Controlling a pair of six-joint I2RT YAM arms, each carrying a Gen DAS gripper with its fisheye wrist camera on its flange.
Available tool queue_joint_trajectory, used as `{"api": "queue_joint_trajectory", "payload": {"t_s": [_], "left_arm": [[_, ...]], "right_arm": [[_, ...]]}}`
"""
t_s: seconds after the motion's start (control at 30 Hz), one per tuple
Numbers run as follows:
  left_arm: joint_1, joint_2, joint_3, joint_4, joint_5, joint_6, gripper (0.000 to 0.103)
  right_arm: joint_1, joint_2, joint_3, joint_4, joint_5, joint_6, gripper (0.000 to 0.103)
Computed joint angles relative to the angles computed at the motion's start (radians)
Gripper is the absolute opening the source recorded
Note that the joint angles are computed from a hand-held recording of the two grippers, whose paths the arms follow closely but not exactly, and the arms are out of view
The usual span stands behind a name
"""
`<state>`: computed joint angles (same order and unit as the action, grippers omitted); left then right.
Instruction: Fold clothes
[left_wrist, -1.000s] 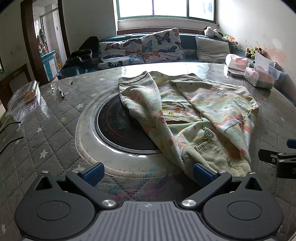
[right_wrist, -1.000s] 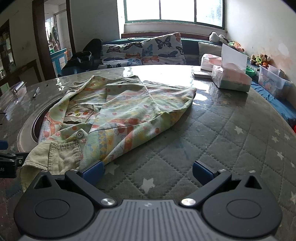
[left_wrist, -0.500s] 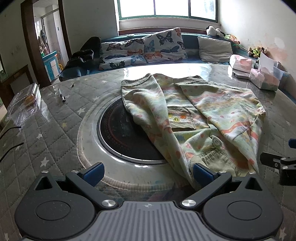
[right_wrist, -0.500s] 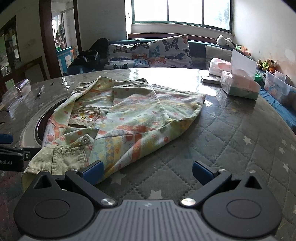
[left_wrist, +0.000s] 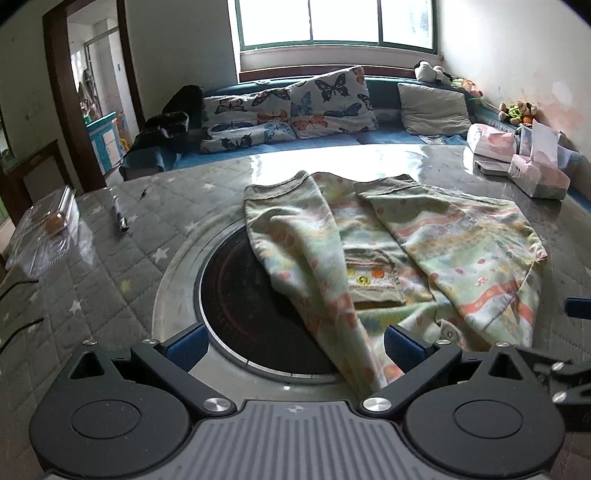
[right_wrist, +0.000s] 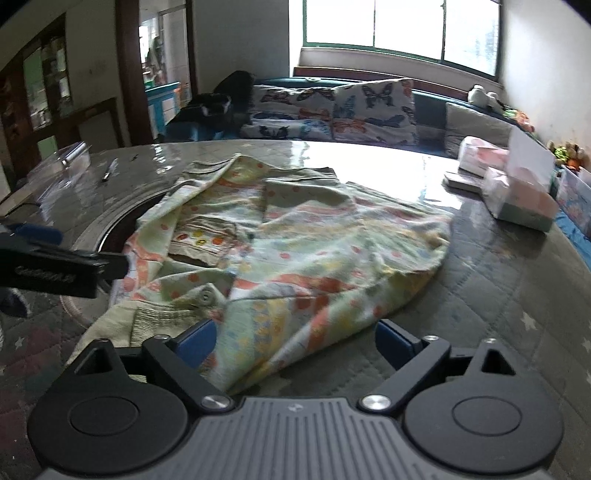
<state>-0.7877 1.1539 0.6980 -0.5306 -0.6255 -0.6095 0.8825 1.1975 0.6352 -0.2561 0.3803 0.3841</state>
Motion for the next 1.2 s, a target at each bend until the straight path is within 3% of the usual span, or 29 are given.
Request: {"api": "queue_joint_trajectory", "payload": {"t_s": [0.3,0.37,0.5,0.63,0.77,0.97,1.2], "left_arm": [[0.067,0.097,0.036,0.123,0.064,0.121,0.08],[0.09,0.128,0.046,0.149,0.08,0.146,0.074],[0.139,0.16,0.042,0.18,0.123,0.176,0.041],[0.182,0.135,0.004,0.208,0.172,0.194,0.009],[0.187,0.06,-0.037,0.195,0.168,0.181,0.004],[0.163,-0.107,-0.093,0.097,0.141,0.127,0.001],[0.064,-0.324,-0.15,-0.103,0.116,-0.005,0.001]], "right_arm": [[0.029,0.116,0.075,0.021,0.012,-0.062,0.074],[0.026,0.141,0.087,0.027,0.007,-0.074,0.066],[0.0,0.174,0.095,0.029,-0.027,-0.069,0.055],[-0.02,0.158,0.072,0.038,-0.055,-0.058,0.034],[-0.033,0.115,0.048,0.034,-0.067,-0.053,0.015],[-0.027,0.014,0.003,0.017,-0.032,-0.048,0.009],[-0.009,-0.153,-0.042,-0.067,0.006,-0.026,0.009]]}}
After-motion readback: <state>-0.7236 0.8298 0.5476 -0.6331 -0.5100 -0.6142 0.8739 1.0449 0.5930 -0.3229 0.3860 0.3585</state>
